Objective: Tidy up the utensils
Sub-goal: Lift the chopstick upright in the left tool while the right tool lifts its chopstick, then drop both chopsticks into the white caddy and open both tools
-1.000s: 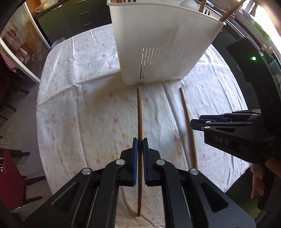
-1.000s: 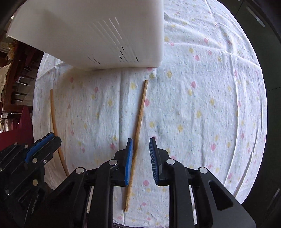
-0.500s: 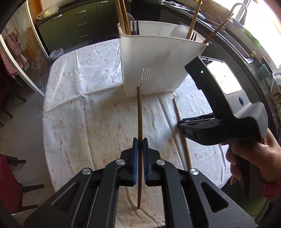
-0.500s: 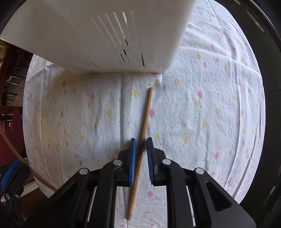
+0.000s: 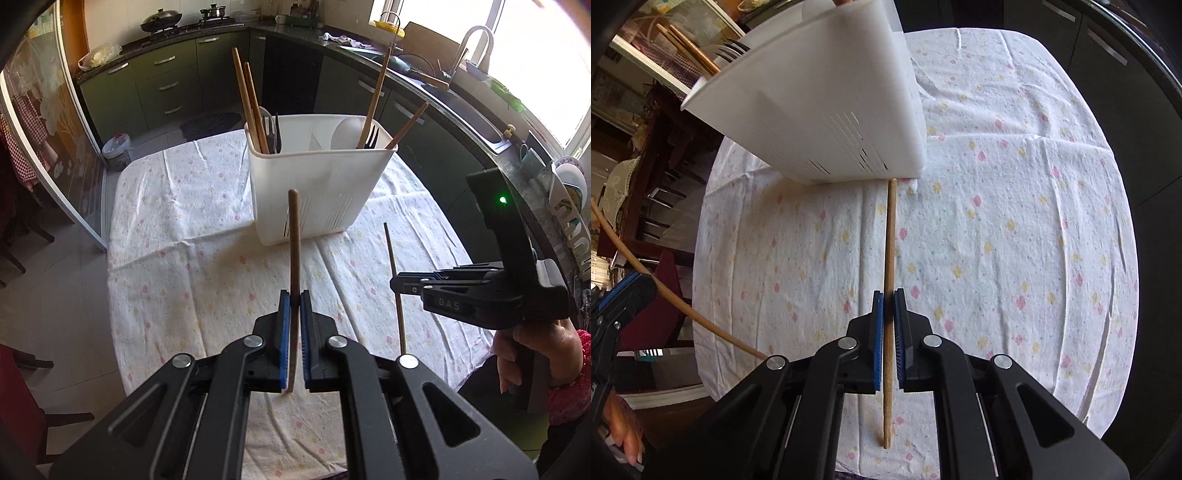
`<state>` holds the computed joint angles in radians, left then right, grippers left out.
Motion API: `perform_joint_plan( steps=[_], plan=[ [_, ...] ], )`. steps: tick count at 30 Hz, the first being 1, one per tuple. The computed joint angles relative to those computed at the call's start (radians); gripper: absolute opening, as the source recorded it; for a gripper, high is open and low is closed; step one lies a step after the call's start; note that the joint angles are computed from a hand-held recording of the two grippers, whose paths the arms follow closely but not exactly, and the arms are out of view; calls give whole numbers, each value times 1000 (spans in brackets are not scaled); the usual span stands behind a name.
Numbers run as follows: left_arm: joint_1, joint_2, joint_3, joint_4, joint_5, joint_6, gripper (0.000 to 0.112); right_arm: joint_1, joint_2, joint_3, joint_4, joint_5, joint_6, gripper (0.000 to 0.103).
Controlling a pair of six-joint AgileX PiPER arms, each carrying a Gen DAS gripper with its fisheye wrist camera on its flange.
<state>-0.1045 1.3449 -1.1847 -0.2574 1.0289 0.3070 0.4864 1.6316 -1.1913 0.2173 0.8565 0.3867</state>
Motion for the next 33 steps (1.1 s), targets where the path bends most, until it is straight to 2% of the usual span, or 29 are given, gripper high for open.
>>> perform_joint_plan(
  steps=[3,11,19,24,28,33],
  plan=[
    [6,-13,-33,-9,18,0,5,5,-117,76,10,-35,-12,6],
    [-13,-25,-161,-21,60,-37,5,21,-324,105,-37,-9,6,6],
    [-54,40,-450,-18,108,-111,5,-9,-398,-22,-65,70,-2,6],
    [-99,112,-594,63,74,-179,5,-19,-416,-91,-80,115,-3,6],
    [-106,180,-641,87,54,-203,5,-16,-423,-137,-87,147,-2,6],
    [-119,242,-598,134,32,-212,5,-10,-408,-209,-101,183,0,6]
  ],
)
